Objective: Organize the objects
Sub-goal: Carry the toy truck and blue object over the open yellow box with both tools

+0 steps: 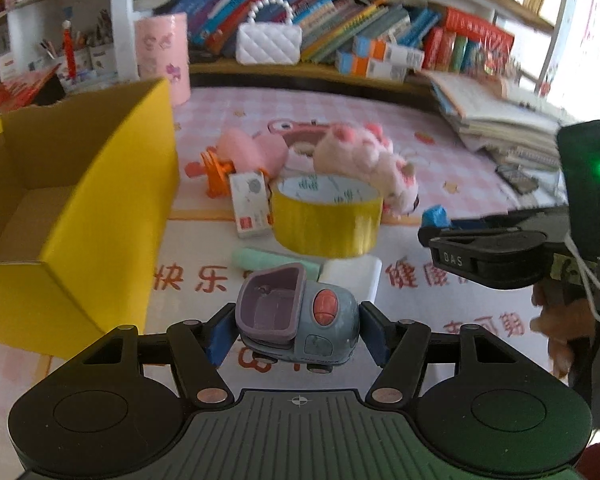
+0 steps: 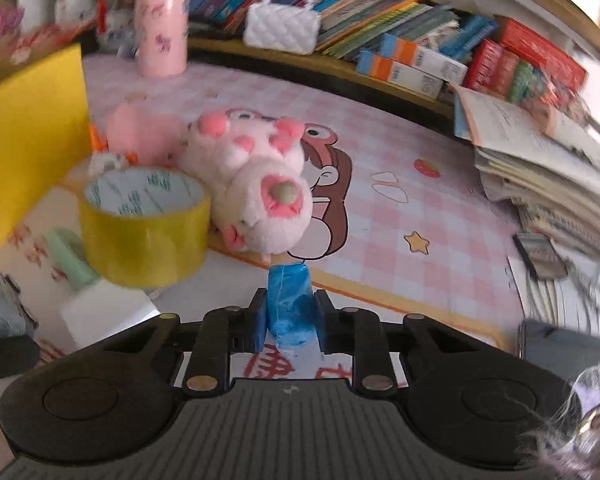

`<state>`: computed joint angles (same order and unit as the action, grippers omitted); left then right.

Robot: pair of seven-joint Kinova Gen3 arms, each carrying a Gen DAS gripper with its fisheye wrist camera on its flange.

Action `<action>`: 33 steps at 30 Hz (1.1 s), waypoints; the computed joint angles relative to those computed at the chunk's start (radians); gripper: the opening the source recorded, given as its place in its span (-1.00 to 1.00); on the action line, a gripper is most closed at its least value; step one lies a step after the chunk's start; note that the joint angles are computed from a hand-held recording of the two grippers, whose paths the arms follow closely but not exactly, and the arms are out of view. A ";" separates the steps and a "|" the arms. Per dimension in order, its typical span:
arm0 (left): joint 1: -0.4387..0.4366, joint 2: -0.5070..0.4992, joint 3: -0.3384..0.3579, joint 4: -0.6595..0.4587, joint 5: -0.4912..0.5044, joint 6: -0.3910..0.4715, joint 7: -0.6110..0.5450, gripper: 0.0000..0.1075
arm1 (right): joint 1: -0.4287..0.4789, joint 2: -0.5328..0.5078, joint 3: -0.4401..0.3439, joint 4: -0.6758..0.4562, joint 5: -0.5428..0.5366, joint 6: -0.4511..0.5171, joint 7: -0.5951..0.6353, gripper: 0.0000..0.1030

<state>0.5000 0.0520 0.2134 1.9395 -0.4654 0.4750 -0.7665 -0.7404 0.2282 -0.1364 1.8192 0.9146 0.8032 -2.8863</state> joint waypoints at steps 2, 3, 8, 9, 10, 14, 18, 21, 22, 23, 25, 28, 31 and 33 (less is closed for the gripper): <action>-0.010 -0.029 -0.003 0.022 0.013 -0.021 -0.004 0.19 | -0.013 -0.023 -0.006 -0.006 -0.015 0.020 -0.049 -0.59; -0.018 -0.045 -0.002 0.035 0.019 -0.033 -0.009 0.19 | -0.020 -0.036 -0.012 -0.008 -0.022 0.029 -0.080 -0.59; -0.074 -0.136 0.018 0.102 0.081 -0.076 -0.084 0.19 | -0.058 -0.087 -0.067 -0.034 -0.060 0.097 -0.218 -0.59; -0.085 -0.154 0.019 0.114 0.097 -0.079 -0.105 0.19 | -0.072 -0.090 -0.080 -0.040 -0.053 0.114 -0.243 -0.59; -0.091 -0.175 0.012 0.127 0.123 -0.082 -0.138 0.19 | -0.088 -0.089 -0.093 -0.048 -0.042 0.134 -0.263 -0.59; -0.114 -0.273 -0.024 0.188 0.208 -0.090 -0.244 0.19 | -0.162 -0.064 -0.132 -0.092 0.009 0.213 -0.319 -0.59; -0.144 -0.381 -0.066 0.248 0.275 -0.071 -0.330 0.19 | -0.247 -0.023 -0.148 -0.156 0.045 0.271 -0.348 -0.59; -0.162 -0.457 -0.108 0.282 0.325 -0.031 -0.389 0.19 | -0.306 0.006 -0.149 -0.200 0.057 0.290 -0.350 -0.59; -0.167 -0.483 -0.126 0.293 0.341 -0.016 -0.409 0.19 | -0.328 0.017 -0.149 -0.214 0.062 0.294 -0.349 -0.59; -0.172 -0.509 -0.145 0.303 0.356 0.001 -0.429 0.19 | -0.350 0.028 -0.149 -0.229 0.067 0.297 -0.347 -0.59; -0.183 -0.552 -0.180 0.317 0.382 0.029 -0.469 0.19 | -0.393 0.057 -0.144 -0.266 0.073 0.311 -0.326 -0.59; -0.199 -0.618 -0.228 0.336 0.408 0.071 -0.534 0.19 | -0.455 0.095 -0.131 -0.319 0.073 0.325 -0.303 -0.59; -0.208 -0.678 -0.273 0.351 0.426 0.107 -0.605 0.19 | -0.514 0.131 -0.109 -0.366 0.075 0.341 -0.302 -0.59; -0.215 -0.710 -0.302 0.357 0.436 0.127 -0.651 0.19 | -0.544 0.152 -0.094 -0.393 0.074 0.346 -0.307 -0.59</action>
